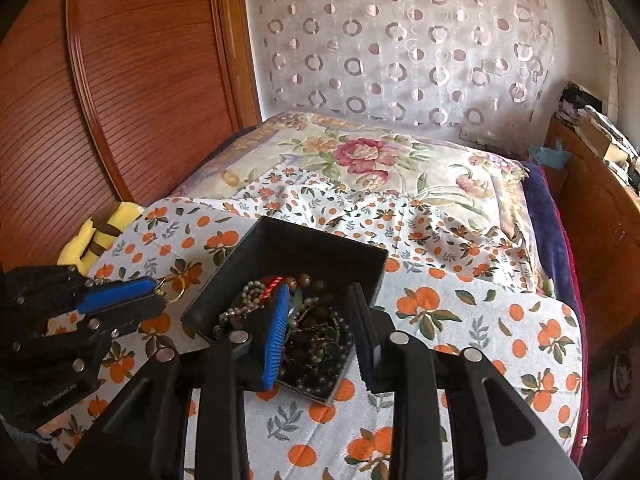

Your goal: Organize jewelry

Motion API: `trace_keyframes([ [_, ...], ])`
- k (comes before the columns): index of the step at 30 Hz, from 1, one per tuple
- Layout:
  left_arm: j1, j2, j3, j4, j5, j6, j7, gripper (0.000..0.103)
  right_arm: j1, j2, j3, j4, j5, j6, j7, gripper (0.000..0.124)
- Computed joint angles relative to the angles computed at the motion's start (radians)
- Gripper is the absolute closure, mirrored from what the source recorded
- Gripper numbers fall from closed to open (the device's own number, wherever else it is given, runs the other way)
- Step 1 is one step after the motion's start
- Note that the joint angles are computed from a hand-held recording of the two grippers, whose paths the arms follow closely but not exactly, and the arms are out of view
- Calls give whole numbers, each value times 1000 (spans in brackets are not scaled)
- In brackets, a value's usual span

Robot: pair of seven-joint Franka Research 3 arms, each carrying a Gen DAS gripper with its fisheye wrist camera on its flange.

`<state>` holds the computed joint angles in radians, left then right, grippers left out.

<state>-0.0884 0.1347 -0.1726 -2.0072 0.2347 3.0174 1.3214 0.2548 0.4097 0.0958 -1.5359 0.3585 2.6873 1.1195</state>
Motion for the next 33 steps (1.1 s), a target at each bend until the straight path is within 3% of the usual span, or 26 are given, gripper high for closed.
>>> trace_keyframes([
  [10, -47, 109, 45, 151, 116, -52, -113, 94, -29, -71, 4, -106, 36, 42, -61, 91],
  [18, -55, 127, 48, 177, 151, -64, -159, 91, -43, -121, 17, -184, 106, 87, -132, 91],
  [20, -61, 121, 55, 165, 170, -53, -177, 78, -37, -132, 15, -207, 113, 113, -132, 91],
  [24, -51, 94, 52, 123, 178, -37, -190, 65, -31, -155, 19, -251, 128, 148, -141, 91],
  [29, -66, 36, 89, 37, 256, 24, -278, 27, -32, -197, 37, -322, 185, 209, -186, 91],
  [32, -72, 2, 107, -4, 333, 30, -341, 24, -22, -219, 33, -361, 198, 247, -186, 77],
  [33, -85, -14, 127, -18, 397, 26, -401, 18, -18, -226, 35, -374, 203, 264, -187, 75],
])
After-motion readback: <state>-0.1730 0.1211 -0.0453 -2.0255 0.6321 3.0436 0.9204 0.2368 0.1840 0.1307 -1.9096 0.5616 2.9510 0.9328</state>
